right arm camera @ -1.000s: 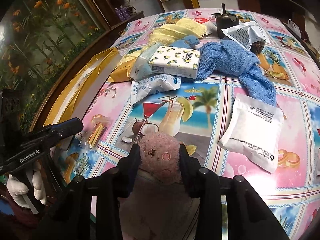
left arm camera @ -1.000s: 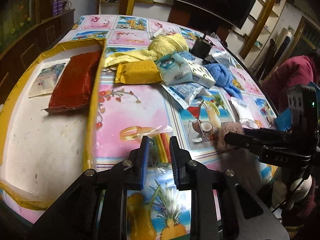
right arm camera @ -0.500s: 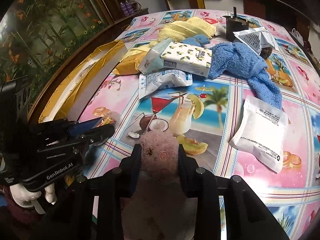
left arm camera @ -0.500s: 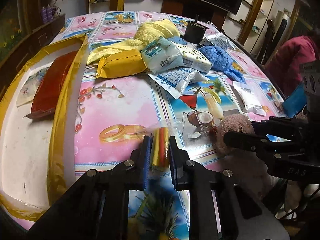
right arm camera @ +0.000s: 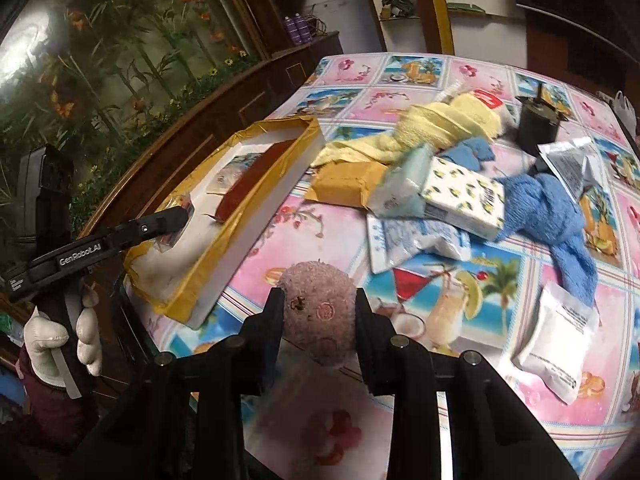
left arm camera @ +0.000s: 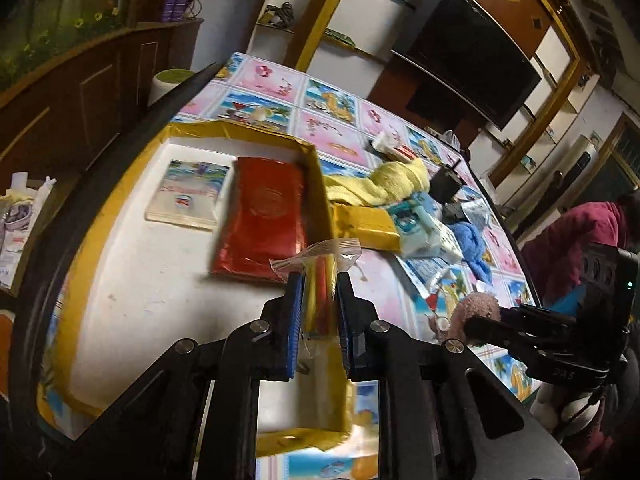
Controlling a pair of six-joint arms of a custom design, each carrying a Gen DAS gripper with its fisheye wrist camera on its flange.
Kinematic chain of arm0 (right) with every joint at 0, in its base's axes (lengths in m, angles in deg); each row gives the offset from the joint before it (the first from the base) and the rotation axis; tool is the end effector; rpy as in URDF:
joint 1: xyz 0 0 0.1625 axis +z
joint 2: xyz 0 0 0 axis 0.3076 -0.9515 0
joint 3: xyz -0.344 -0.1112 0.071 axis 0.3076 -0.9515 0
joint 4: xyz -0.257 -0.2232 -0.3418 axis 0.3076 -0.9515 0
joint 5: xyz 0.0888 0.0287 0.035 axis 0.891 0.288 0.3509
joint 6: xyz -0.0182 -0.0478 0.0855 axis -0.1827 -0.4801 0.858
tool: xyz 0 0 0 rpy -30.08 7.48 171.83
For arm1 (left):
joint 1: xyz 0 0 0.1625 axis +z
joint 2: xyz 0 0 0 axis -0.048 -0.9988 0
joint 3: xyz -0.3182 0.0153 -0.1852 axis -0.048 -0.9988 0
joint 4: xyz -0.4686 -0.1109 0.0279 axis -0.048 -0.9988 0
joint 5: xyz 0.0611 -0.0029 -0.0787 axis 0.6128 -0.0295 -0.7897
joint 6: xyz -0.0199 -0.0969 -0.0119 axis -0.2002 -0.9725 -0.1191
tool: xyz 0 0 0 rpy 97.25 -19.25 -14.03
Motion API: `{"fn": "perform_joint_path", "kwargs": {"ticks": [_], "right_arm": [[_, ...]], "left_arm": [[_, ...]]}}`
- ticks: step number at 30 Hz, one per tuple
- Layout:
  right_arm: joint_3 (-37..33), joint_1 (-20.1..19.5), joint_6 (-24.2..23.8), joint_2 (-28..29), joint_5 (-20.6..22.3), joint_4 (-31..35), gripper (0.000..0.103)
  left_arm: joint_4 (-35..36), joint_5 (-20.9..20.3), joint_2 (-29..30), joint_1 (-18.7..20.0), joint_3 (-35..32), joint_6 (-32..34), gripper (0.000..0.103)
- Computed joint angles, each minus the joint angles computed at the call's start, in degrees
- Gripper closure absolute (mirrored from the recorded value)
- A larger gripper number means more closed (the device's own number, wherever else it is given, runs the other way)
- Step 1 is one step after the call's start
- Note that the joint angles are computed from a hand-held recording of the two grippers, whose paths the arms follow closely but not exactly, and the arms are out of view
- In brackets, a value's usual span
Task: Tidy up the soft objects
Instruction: 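Lower the ball and stick bag into the box and open both tools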
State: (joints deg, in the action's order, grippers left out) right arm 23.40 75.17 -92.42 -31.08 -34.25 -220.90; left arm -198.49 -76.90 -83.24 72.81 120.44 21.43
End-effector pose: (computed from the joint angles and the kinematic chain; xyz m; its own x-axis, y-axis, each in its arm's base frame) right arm 0.1558 -0.7558 0.0735 -0.8224 -0.4227 0.3808 -0.5462 0.7741 -0.3201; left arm -0.0887 -0.7552 0.1787 -0.9150 0.1456 -0.3763 0.3412 0.7769 -0.5292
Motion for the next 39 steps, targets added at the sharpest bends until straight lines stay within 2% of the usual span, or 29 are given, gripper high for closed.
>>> {"fn": "perform_joint_path", "kwargs": {"ticks": [6, 11, 13, 16, 18, 22, 24, 28, 31, 35, 39], "right_arm": [[-9.6, 3.2, 0.5, 7.2, 2.1, 6.3, 0.071], [-19.3, 5.6, 0.6, 14.7, 1.4, 11.9, 0.071], [-23.5, 6.2, 0.8, 18.0, 0.9, 14.3, 0.071], [-29.1, 7.1, 0.7, 22.5, -0.5, 16.9, 0.070], [-31.8, 7.4, 1.1, 24.9, -0.8, 17.6, 0.068], [-36.7, 7.1, 4.1, 28.1, -0.8, 20.5, 0.063], [-36.3, 6.7, 5.4, 27.5, 0.0, 20.4, 0.057], [-32.4, 5.8, 6.6, 24.1, 2.0, 18.2, 0.056], [-26.4, 4.7, 5.9, 19.4, 2.5, 12.9, 0.056], [-20.9, 2.8, 6.0, 14.1, -1.8, 3.8, 0.056], [-21.7, 1.0, 8.1, 13.3, -7.4, 1.3, 0.056]], "left_arm": [[3.5, 2.6, 3.2, 2.9, -7.4, -0.7, 0.087], [7.3, 3.9, 6.8, 5.6, -14.1, -5.2, 0.087], [9.6, 2.8, 7.7, 6.6, -16.3, -7.3, 0.087], [11.5, -0.7, 7.7, 7.8, -17.3, -10.0, 0.072], [10.3, -4.2, 6.5, 8.4, -15.8, -10.6, 0.067], [7.3, -5.3, 3.9, 8.3, -12.1, -10.8, 0.061], [5.2, -5.7, 2.3, 8.2, -9.8, -11.0, 0.054], [2.0, -7.2, -0.3, 7.6, -6.1, -11.6, 0.054], [-0.8, -8.9, -2.6, 6.5, -2.2, -10.3, 0.054], [-3.4, -10.5, -4.7, 4.6, 2.5, -8.2, 0.047], [-3.3, -12.8, -5.0, 3.0, 4.8, -6.7, 0.047]]}}
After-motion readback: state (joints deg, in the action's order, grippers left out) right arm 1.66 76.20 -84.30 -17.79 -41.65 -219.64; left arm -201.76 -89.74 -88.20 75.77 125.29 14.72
